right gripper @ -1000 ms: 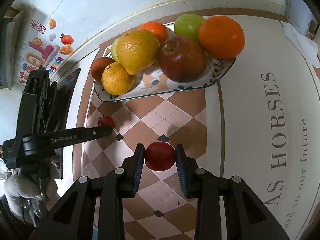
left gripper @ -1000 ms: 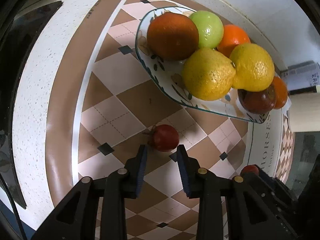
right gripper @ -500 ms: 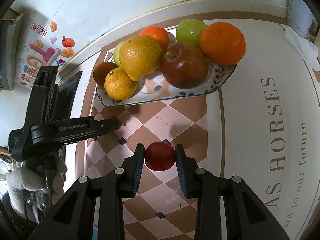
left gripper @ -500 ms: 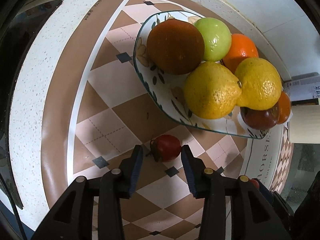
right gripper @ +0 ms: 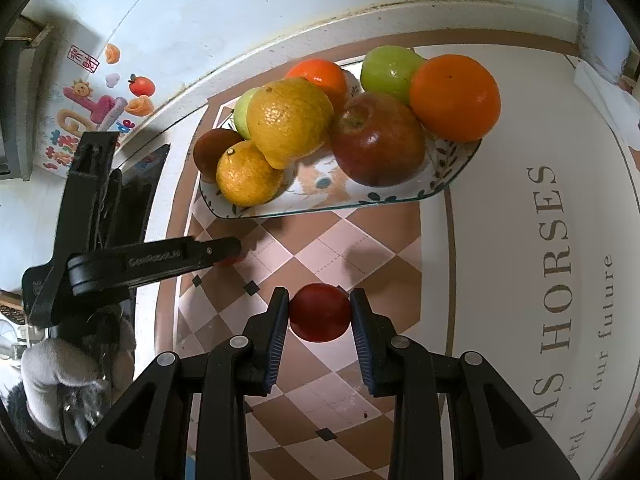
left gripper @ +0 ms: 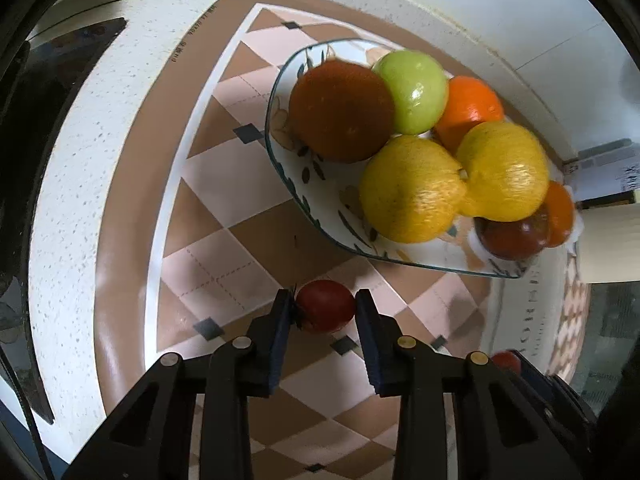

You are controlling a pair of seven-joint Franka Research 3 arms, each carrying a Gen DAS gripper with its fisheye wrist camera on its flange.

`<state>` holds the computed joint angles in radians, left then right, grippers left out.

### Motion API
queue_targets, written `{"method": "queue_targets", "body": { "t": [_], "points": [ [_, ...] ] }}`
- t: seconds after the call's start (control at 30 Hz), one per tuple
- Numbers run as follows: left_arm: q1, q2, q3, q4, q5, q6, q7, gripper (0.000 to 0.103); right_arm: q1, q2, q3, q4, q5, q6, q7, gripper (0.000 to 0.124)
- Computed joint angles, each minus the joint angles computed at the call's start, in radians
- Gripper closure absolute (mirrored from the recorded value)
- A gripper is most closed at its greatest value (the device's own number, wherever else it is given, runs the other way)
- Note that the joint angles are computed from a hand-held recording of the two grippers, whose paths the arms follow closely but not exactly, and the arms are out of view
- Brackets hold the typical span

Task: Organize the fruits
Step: 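Carry both cherry tomatoes onto the plate and open both tools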

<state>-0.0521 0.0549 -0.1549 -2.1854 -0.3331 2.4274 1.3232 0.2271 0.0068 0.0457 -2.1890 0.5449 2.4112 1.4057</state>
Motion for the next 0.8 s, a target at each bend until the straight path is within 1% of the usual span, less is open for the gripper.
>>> {"method": "queue_targets", "body": {
  "t": [0.13,0.23,0.33,0.47,0.6,0.7,0.8],
  "points": [
    [0.014,-0.055,0.016,-0.010,-0.109,0.008,0.049,0.073,0.003,0.031,0.004,0.031,0.033,0.011,-0.002,0.090],
    [0.020,-0.050,0.031,0.025,-0.162,0.012,0.063,0.073,0.010,0.082,0.017,0.079,0.084,0.037,-0.012,0.090],
    [0.032,-0.017,0.037,0.067,-0.164,0.004,0.048,0.073,0.019,0.137,0.033,0.132,0.114,0.064,-0.022,0.090],
    [0.057,0.044,0.032,0.118,-0.171,-0.010,0.035,0.073,0.041,0.197,0.043,0.190,0.062,0.110,0.008,0.090],
    [0.077,0.089,0.015,0.152,-0.191,-0.024,0.031,0.073,0.046,0.237,0.045,0.225,0.015,0.115,0.037,0.090],
    [0.087,0.103,0.002,0.159,-0.204,-0.035,0.041,0.073,0.039,0.247,0.049,0.235,0.005,0.106,0.030,0.090],
    [0.089,0.110,-0.002,0.165,-0.195,-0.025,0.037,0.073,0.032,0.258,0.055,0.242,0.013,0.097,0.016,0.089]
  ]
}}
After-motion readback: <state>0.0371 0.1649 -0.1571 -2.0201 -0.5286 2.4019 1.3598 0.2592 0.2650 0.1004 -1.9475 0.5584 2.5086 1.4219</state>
